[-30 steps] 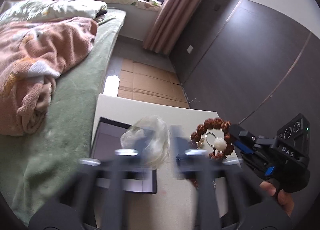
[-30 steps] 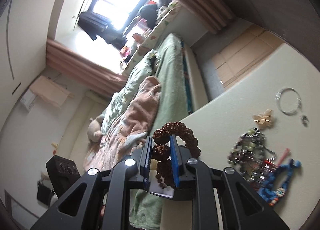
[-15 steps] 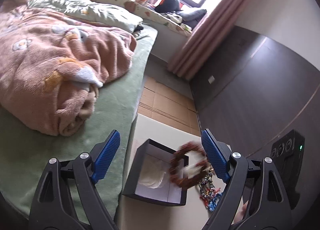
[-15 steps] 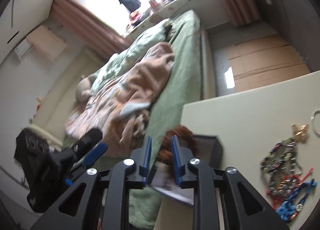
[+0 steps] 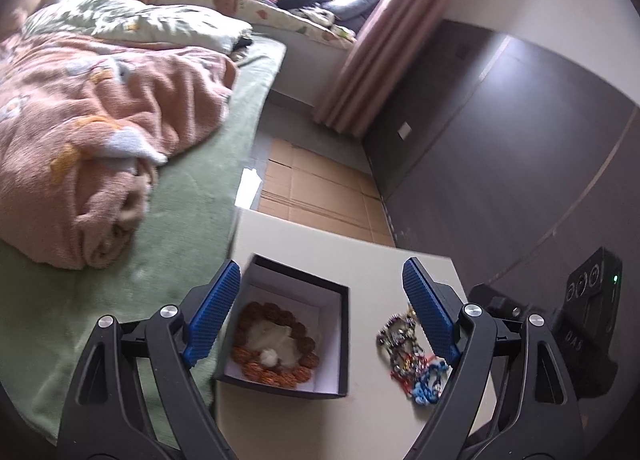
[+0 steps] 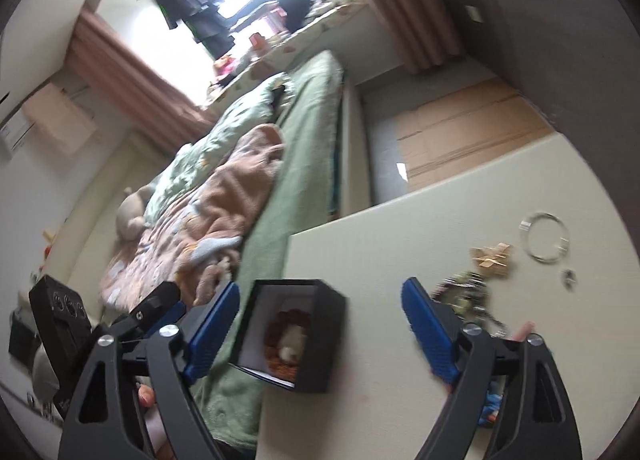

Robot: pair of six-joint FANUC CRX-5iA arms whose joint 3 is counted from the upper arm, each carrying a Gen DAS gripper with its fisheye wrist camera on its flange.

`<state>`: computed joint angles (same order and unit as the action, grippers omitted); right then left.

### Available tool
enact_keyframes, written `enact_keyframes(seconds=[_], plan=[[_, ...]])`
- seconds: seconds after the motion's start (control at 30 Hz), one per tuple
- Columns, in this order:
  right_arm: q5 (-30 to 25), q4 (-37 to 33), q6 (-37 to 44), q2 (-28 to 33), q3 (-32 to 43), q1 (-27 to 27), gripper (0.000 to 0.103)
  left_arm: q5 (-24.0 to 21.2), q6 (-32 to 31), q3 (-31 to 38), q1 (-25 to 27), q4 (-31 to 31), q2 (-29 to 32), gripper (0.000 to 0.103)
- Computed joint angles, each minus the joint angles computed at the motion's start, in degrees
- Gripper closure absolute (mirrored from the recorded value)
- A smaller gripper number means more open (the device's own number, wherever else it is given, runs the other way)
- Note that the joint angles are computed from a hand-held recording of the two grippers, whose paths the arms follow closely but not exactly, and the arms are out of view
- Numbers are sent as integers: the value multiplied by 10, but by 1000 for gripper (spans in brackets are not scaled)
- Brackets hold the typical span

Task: Organize jewelry
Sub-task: 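Open the right tool and move it back over the tangled necklaces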

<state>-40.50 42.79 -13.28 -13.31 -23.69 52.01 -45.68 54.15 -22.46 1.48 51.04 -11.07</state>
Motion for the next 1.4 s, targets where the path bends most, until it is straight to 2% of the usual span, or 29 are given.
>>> enact_keyframes(seconds=[0.2,0.33,0.37,0.47,0.53,0.57,0.63,0.73,0.93,1.07,1.17,1.3,1.4], plan=[[-61,-20,-50,-44,-30,13,16,-7,9,15,-37,-40,7,20],[-61,-33,-75,-58,-45,6,17,-5,6,26,-65,-65,12,20],[-56,-42,-83,-62,-51,1,19,-4,6,30,-72,-71,16,20],[-41,-73,-88,-64,-59,-13,33,-5,8,40,-97,-90,28,20],[-24,-106,-80,-65,-64,-25,46,-9,14,53,-113,-112,40,20],[-19,-118,-74,-64,-65,-29,48,-9,19,58,-121,-123,44,21],[-10,-132,-73,-63,-68,-35,55,-17,23,71,-136,-140,58,28],[-9,-133,-92,-69,-77,-40,58,-28,28,88,-155,-165,76,35],[-6,-134,-104,-76,-87,-49,59,-49,34,137,-193,-229,121,46],[-3,-141,-102,-73,-86,-52,59,-85,24,169,-202,-247,151,50],[2,-144,-101,-73,-87,-56,59,-100,15,187,-211,-262,167,51],[3,-153,-86,-68,-80,-58,59,-111,30,208,-222,-290,190,59],[6,-162,-76,-66,-78,-61,59,-118,43,218,-225,-308,201,73]])
